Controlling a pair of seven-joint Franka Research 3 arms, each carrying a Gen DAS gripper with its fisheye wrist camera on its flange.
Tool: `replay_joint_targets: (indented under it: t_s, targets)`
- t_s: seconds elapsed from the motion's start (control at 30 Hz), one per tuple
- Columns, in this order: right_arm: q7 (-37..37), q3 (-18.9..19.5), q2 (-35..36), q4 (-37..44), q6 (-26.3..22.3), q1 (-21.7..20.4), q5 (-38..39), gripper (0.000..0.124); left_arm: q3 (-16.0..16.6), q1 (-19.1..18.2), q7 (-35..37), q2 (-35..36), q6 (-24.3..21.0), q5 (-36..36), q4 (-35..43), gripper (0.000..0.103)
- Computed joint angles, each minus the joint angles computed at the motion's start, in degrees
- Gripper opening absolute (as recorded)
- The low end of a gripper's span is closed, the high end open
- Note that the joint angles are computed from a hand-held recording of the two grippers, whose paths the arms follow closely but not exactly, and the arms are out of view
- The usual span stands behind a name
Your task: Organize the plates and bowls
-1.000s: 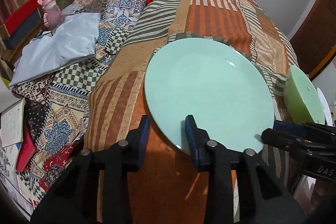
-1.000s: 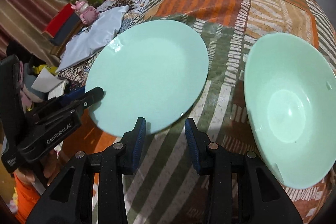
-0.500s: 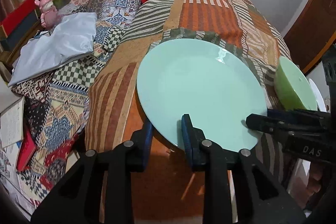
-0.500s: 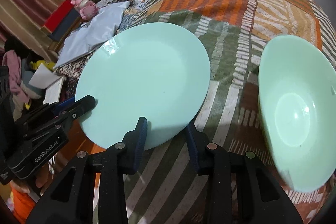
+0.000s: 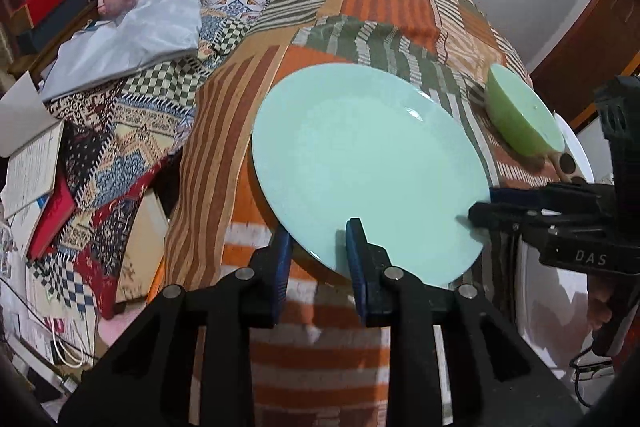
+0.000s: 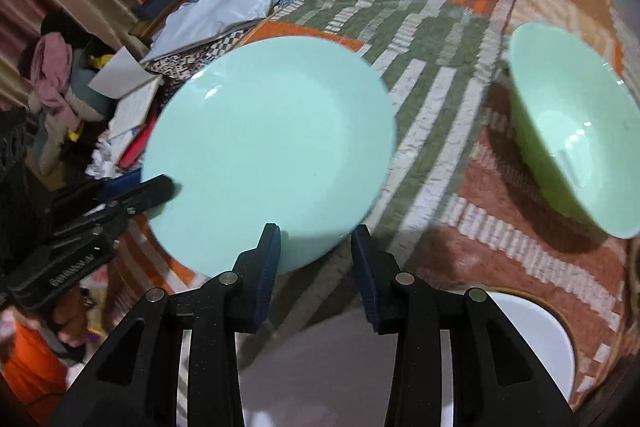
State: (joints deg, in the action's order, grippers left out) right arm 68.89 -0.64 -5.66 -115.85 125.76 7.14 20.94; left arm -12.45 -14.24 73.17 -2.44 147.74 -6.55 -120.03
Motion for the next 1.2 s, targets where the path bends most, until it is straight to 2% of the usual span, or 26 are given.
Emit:
replay_joint_targets:
  t_s: [0.2,0.53,0.77,1.2]
  targets:
    - [1.0,-0.3,1.8,1.3,2.0,-0.3,1.3,0.034,0.2,0.4,-1.2,0.6,-0.7,0.9,0.8,0.027]
    - [0.4,0.4,6.3,4.9,3.4,0.1,2.3,0.034,0.3,2.1,-4.4,5.6,-1.0,5.3,5.8,0.027]
    - [-1.6,-0.1,8.7,7.4,0.1,-0.9,6.4,0.037,-0.5,3.2,-1.0,8.3,0.0,2.3,7.7,0.027]
    - [-2.1,-0.4,5.8,4.6,0.8,-1.5,8.5,0.031,-0.6,2.5,-3.6,5.5,0.7,5.7,5.6,0.028]
